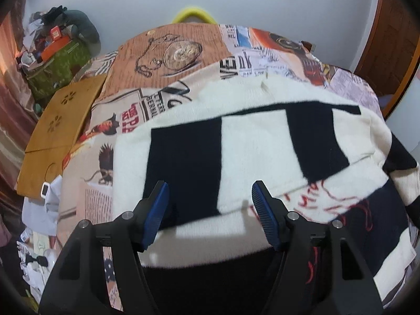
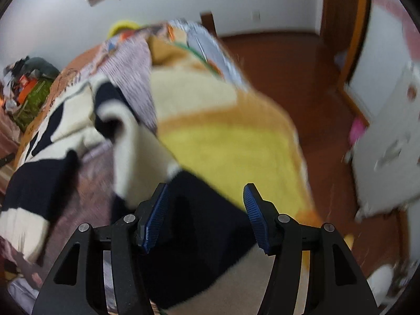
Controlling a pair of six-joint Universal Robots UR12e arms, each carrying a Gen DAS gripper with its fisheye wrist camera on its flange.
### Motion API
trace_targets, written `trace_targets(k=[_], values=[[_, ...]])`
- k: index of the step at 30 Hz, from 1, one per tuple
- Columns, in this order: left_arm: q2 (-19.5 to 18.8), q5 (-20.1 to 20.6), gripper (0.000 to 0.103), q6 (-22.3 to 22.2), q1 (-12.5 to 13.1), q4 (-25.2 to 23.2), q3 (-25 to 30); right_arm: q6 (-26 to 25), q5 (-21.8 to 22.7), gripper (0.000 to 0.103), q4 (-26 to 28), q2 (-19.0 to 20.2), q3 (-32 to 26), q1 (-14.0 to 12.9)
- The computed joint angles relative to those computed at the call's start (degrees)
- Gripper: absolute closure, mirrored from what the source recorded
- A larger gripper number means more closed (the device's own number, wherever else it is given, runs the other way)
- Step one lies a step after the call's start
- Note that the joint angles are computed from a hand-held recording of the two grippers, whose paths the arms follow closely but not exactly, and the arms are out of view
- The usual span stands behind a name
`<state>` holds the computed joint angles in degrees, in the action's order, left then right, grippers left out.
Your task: Fold small clothes
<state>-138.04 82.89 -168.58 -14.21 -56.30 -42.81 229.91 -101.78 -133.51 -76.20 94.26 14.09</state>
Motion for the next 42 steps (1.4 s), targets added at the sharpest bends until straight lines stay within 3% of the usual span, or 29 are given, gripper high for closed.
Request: trace_targets(k=[6, 9, 11, 13, 19, 25, 29, 33, 37, 42], values=[[0.7, -0.5, 0.038, -2.5, 0.4, -0.7, -1.0, 0.0, -0.1, 0.040, -3.8, 0.5, 1.4, 0.5], [0.7, -0.8, 0.038, -3.4, 0.3, -0.8, -1.2, -1.9, -1.7, 0.051, -2.8, 1.2, 0.5, 1.2], [0.8, -0.8, 0.038, -3.4, 0.2, -0.9, -1.4, -2.0, -2.2, 0.076, -3.7, 1.1, 0.6, 1.4], [0.9, -0.7, 0.038, -3.0, 0.1, -0.7, -1.7, -1.7, -2.1, 0.091, -5.2, 0.6, 1.0, 1.4], [1.3, -1.2, 0.038, -2.3, 0.2, 0.1, -2.5, -4.2, -7.0, 0.093, -8.3, 0.7, -1.1, 2.1], [2.0, -2.6, 0.037, -3.4, 0.7, 2.3, -3.9, -11.5, -10.6, 0.093, -15.0, 2.2, -6.3, 2.0], [2.4, -3.0, 0.032, -4.5, 1.0, 4.1, -5.1, -18.1, -8.7, 0.093, -20.1, 5.0, -11.7, 2.1], [2.6, -3.7, 0.032, -5.2, 1.4, 4.5, -5.6, -22.7, -2.9, 0.093, -23.1, 8.8, -17.7, 2.2], [3.2, -4.3, 0.031, -6.1, 1.9, 6.1, -6.9, -27.9, 1.4, 0.093, -20.7, 14.1, -25.5, 3.1], [3.6, -4.4, 0.030, -7.2, 2.5, 7.1, -7.7, -31.4, 9.0, 0.093, -14.2, 21.8, -36.2, 3.7]])
